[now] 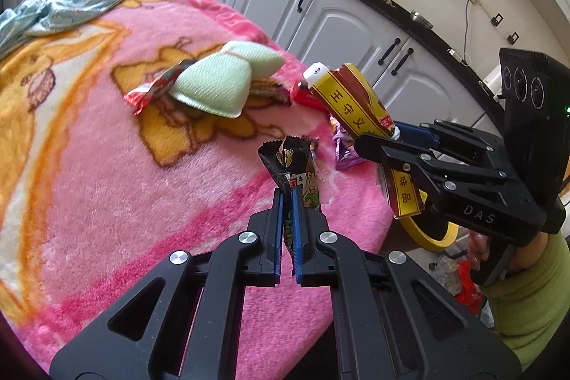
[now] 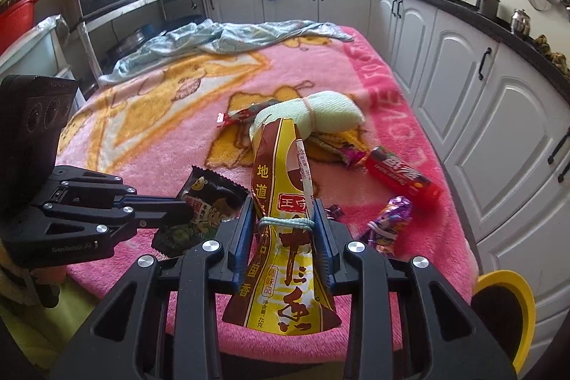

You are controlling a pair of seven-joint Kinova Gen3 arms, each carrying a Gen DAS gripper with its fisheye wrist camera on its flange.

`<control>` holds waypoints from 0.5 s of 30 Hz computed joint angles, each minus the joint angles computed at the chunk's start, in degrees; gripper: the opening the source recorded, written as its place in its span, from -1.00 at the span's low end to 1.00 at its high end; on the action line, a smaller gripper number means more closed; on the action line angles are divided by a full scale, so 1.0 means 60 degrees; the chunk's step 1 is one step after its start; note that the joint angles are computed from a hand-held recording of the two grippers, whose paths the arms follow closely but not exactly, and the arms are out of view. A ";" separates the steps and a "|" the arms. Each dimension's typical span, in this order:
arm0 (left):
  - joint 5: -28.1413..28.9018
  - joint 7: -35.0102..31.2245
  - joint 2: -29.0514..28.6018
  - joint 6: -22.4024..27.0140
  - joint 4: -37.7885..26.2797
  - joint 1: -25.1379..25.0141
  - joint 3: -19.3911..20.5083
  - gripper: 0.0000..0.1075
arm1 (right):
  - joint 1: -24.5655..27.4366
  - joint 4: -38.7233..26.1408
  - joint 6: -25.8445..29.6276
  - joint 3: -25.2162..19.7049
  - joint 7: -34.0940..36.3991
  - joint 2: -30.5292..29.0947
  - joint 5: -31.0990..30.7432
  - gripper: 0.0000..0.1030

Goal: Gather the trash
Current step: 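Carry the green packet and yellow wrapper with both tools over the bin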

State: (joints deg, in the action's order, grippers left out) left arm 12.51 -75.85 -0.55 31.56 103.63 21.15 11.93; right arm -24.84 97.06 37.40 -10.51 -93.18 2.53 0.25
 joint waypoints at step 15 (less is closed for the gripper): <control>-0.1180 0.0866 0.0370 -0.0006 -0.0975 0.0546 0.0281 -0.97 | 0.0515 0.0957 -0.0378 0.0036 -0.1034 -0.1308 0.0324 -0.41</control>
